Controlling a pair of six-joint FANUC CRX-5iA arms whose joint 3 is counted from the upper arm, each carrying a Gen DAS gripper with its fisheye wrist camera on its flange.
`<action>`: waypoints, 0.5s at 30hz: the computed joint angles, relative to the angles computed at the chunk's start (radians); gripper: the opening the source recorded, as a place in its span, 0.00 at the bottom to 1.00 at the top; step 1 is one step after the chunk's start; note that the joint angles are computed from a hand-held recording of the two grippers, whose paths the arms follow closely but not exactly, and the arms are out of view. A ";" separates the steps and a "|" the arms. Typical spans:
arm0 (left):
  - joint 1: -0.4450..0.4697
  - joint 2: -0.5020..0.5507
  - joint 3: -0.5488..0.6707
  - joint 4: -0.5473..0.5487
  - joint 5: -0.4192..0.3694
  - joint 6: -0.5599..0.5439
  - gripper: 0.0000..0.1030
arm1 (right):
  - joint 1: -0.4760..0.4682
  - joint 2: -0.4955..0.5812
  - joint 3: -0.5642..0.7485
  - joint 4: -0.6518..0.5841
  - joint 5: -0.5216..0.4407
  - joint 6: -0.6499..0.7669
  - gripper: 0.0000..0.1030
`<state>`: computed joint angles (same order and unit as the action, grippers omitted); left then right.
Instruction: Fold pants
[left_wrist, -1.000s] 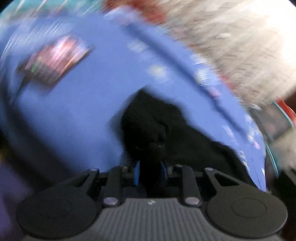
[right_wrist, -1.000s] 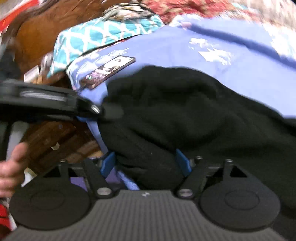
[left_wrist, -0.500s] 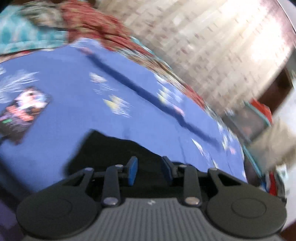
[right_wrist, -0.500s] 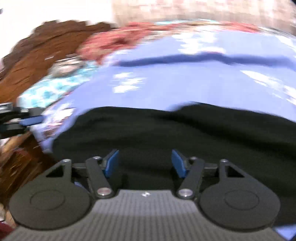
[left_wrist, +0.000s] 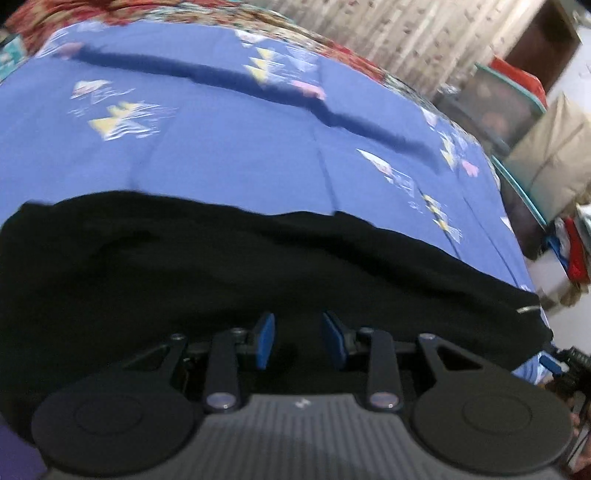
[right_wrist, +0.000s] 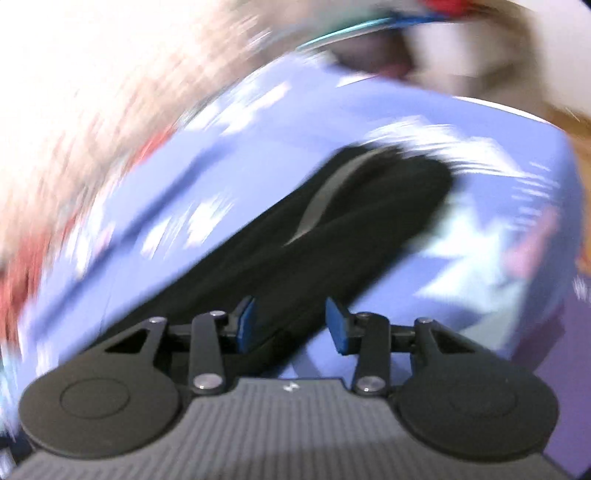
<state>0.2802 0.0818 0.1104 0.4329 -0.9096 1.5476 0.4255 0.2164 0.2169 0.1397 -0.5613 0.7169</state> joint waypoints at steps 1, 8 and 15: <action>-0.014 0.015 0.021 -0.006 -0.005 0.003 0.31 | -0.020 -0.005 -0.022 0.003 0.036 -0.056 0.45; -0.108 0.117 0.148 -0.013 -0.058 0.009 0.32 | -0.104 0.081 0.041 -0.107 0.117 -0.054 0.53; -0.152 0.185 0.227 -0.069 -0.108 0.068 0.32 | -0.156 0.144 0.134 -0.264 0.132 0.016 0.52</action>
